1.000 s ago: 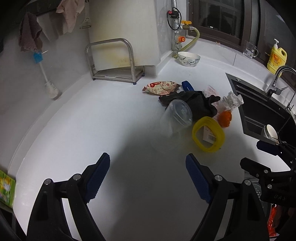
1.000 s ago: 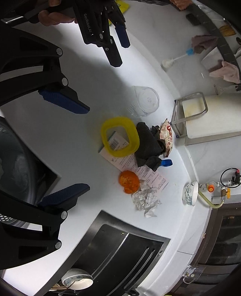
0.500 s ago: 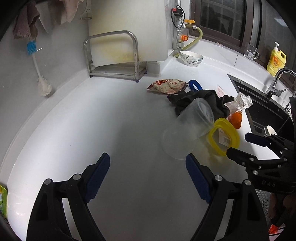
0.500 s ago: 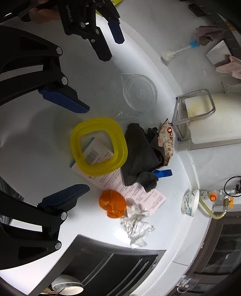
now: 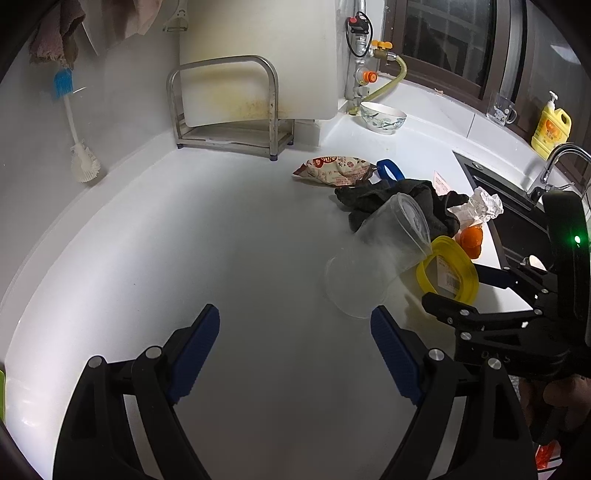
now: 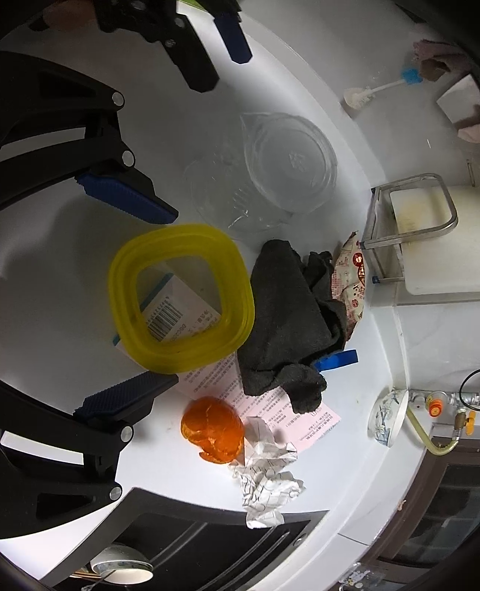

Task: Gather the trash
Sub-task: 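Move the right tool to the yellow plastic lid and close on it, then lift the yellow lid with the right tool while the left tool grasps the clear cup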

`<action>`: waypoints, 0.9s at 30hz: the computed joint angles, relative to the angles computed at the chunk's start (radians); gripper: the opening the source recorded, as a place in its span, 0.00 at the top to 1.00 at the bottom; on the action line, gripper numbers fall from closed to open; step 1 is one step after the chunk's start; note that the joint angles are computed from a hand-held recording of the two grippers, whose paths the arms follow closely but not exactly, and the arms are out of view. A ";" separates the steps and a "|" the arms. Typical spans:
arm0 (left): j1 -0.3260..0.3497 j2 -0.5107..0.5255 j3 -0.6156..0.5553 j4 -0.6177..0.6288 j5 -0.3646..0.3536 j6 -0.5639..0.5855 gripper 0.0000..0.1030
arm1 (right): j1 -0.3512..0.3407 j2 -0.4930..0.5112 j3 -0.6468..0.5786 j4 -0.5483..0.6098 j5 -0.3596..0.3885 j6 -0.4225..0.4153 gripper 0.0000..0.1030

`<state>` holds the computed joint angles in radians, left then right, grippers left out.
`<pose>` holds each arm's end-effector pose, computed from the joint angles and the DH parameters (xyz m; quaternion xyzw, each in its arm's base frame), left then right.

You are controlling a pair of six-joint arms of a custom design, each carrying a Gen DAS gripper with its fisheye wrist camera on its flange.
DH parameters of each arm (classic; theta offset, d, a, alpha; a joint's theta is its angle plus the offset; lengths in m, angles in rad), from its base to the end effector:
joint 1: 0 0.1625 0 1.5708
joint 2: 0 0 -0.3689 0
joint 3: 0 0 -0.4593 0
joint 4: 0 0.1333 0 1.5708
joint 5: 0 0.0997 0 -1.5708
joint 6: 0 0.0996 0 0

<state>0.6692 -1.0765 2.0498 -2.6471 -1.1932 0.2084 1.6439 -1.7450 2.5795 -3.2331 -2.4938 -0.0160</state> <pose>-0.3197 -0.4696 0.0257 0.5087 0.8388 -0.1112 0.1591 0.0798 -0.3513 0.2183 -0.1424 -0.8269 0.3716 0.3972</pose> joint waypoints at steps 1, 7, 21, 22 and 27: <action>-0.001 0.001 0.000 -0.001 0.000 0.000 0.20 | -0.003 0.003 -0.003 -0.005 0.003 -0.006 0.25; -0.003 0.008 0.001 0.001 -0.011 -0.004 0.20 | -0.005 0.047 -0.018 -0.078 -0.012 -0.052 0.25; -0.019 0.015 0.015 -0.003 -0.035 -0.007 0.20 | 0.025 0.003 0.027 -0.117 -0.025 -0.036 0.31; -0.020 0.017 0.016 -0.003 -0.036 -0.006 0.20 | 0.033 -0.014 0.037 -0.110 -0.033 -0.023 0.31; -0.027 0.039 0.020 -0.031 -0.042 0.012 0.20 | 0.058 -0.140 0.097 -0.016 -0.056 0.068 0.31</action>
